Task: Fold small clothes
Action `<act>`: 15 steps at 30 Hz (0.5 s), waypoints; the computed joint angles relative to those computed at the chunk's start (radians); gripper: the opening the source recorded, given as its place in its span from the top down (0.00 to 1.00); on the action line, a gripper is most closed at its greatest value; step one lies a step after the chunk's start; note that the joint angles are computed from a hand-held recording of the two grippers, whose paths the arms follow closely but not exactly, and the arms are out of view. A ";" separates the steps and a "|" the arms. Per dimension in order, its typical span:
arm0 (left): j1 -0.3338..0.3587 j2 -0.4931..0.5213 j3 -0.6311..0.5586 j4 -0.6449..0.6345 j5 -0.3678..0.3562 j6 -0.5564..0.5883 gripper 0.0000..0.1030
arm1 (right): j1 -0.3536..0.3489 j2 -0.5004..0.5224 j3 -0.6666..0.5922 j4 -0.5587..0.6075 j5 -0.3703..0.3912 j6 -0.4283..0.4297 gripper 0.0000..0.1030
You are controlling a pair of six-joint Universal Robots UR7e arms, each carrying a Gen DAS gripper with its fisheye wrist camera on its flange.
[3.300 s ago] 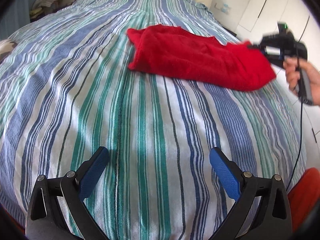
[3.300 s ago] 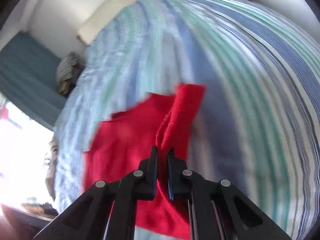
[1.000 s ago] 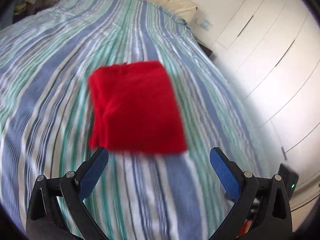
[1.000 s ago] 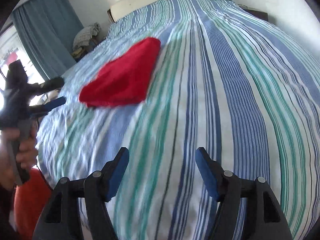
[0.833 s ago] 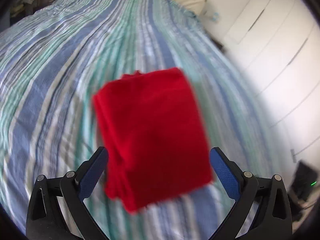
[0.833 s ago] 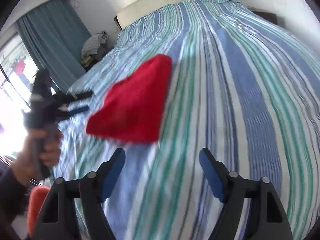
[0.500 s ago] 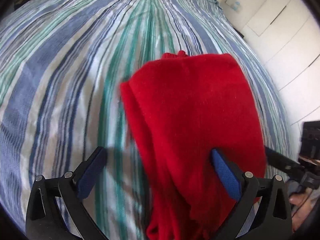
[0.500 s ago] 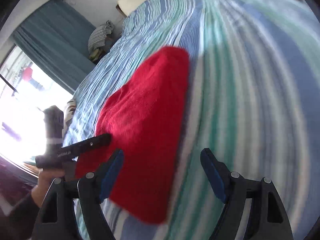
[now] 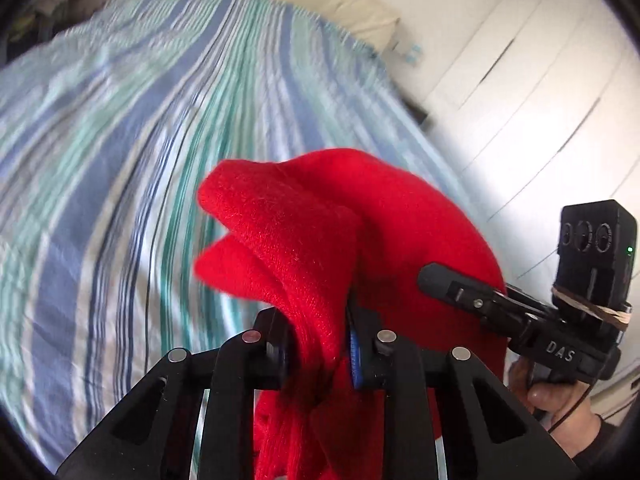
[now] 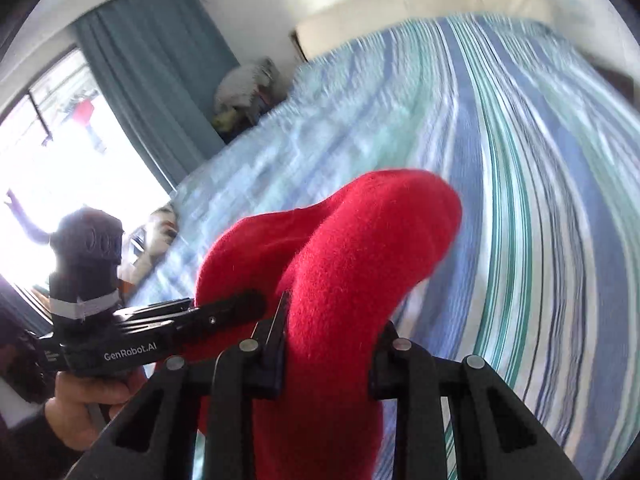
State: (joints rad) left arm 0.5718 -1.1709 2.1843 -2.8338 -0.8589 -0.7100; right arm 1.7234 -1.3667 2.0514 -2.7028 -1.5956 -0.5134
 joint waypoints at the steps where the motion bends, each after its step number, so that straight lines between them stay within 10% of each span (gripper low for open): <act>1: -0.013 -0.005 -0.019 0.009 0.012 0.018 0.79 | 0.015 -0.011 -0.016 0.015 0.006 0.002 0.72; 6: -0.014 -0.003 -0.054 0.148 0.016 -0.076 0.48 | 0.023 -0.027 -0.057 0.097 -0.034 0.089 0.56; 8: -0.032 0.003 -0.011 0.265 0.066 -0.196 0.45 | 0.013 -0.063 -0.005 0.085 -0.140 0.079 0.27; 15: -0.328 -0.056 0.197 0.619 0.004 -0.661 0.30 | -0.153 -0.393 0.338 0.035 -0.285 -0.132 0.27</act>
State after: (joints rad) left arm 0.2437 -1.2265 2.3813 -2.2152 -0.8550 -1.3714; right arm 1.5707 -1.7601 2.3896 -2.6674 -1.8809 -0.6455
